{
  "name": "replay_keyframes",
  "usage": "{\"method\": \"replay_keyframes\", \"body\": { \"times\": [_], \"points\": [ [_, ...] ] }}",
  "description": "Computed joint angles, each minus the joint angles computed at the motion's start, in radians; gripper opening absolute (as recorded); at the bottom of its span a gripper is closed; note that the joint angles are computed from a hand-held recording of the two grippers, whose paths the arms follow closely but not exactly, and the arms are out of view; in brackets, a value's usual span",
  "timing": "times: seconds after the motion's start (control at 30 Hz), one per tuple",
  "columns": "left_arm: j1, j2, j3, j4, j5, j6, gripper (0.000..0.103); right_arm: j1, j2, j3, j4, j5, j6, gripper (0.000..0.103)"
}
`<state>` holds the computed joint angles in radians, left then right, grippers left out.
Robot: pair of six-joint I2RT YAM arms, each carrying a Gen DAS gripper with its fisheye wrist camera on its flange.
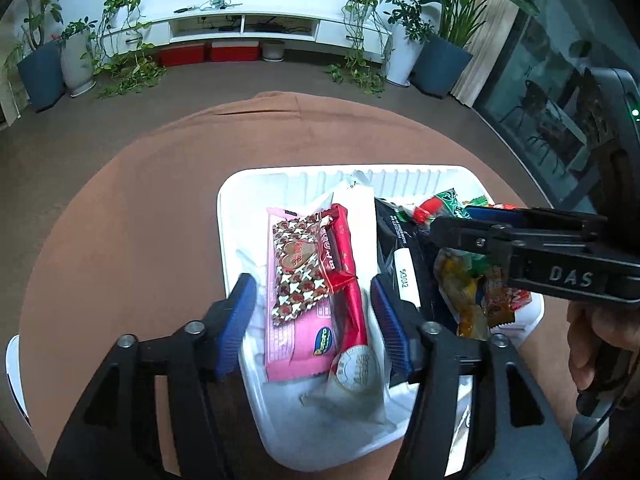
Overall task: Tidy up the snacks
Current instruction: 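Move both tools back over the snack pile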
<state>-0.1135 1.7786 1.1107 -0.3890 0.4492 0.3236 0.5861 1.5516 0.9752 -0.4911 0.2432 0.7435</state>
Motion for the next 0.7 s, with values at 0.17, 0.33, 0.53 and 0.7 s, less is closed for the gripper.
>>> {"method": "replay_keyframes", "body": {
  "times": [0.17, 0.33, 0.53, 0.7],
  "points": [
    [0.060, -0.118, -0.083, -0.017, 0.045, 0.028, 0.082, 0.055, -0.116, -0.033, -0.034, 0.053, 0.017, 0.070],
    [0.130, -0.285, -0.184, -0.102, 0.118, 0.118, 0.097, 0.185, -0.323, -0.114, -0.095, 0.160, 0.099, 0.080],
    [0.233, -0.517, -0.317, -0.311, 0.219, 0.285, 0.102, 0.547, -0.535, -0.228, -0.285, 0.409, 0.462, 0.085],
    [0.310, -0.707, -0.452, -0.471, 0.257, 0.428, 0.102, 0.951, -0.487, -0.266, -0.539, 0.555, 1.049, 0.085]
  ]
}}
